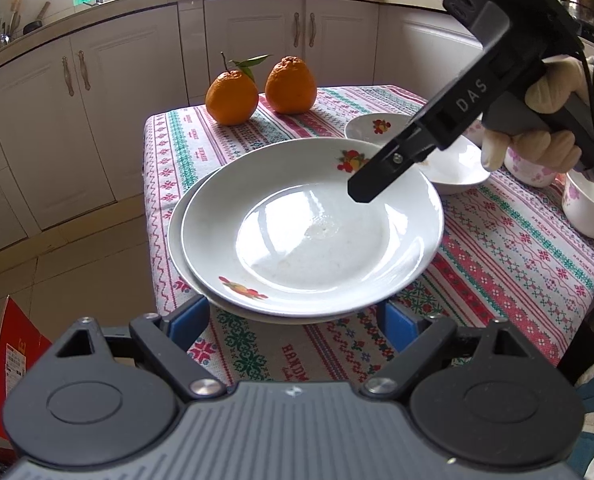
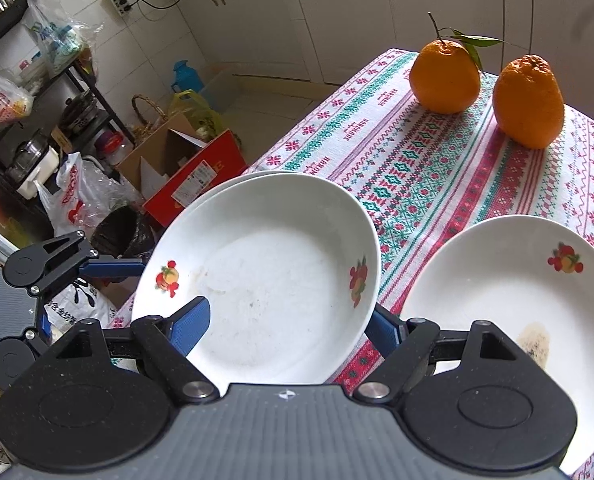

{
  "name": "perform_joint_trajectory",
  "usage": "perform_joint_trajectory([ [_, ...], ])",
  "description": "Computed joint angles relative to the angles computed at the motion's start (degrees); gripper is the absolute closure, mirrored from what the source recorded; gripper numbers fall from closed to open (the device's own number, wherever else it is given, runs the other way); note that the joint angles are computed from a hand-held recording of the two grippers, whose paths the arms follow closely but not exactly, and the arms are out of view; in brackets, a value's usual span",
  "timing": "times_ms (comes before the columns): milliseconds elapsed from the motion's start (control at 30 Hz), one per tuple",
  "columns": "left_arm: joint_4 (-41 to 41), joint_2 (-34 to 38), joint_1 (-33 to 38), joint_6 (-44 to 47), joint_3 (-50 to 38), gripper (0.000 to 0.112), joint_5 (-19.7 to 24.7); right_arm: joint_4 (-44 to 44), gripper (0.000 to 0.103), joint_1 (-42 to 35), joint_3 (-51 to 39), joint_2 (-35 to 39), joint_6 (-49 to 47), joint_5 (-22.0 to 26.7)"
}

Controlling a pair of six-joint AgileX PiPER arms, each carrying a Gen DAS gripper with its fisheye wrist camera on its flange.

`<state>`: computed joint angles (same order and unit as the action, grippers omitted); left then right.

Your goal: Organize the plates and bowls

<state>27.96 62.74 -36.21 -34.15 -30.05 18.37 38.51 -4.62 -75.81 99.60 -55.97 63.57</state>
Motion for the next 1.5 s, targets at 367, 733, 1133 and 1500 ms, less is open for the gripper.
perform_joint_trajectory([
  [367, 8.8, -1.65, -4.82, -11.53, 1.01, 0.022, 2.11, 3.18, 0.012, -2.71, 5.56, -4.65, -4.04, -1.83],
  [733, 31.0, -4.24, -21.73, -42.44, -0.17, 0.013, 13.42, 11.89, 0.0, -11.24, 28.36, -24.21, -17.53, -15.31],
  [1133, 38.97, 1.08, -31.35, -58.6, -3.2, 0.013, 20.57, 11.82, 0.0, -14.38, 42.34, -28.73, -18.48, -32.43],
  [1500, 30.84, 5.38, -22.31, -40.92, -9.97, 0.013, 13.21, 19.78, 0.0, -14.55, 42.45, -21.71, -27.14, -38.02],
])
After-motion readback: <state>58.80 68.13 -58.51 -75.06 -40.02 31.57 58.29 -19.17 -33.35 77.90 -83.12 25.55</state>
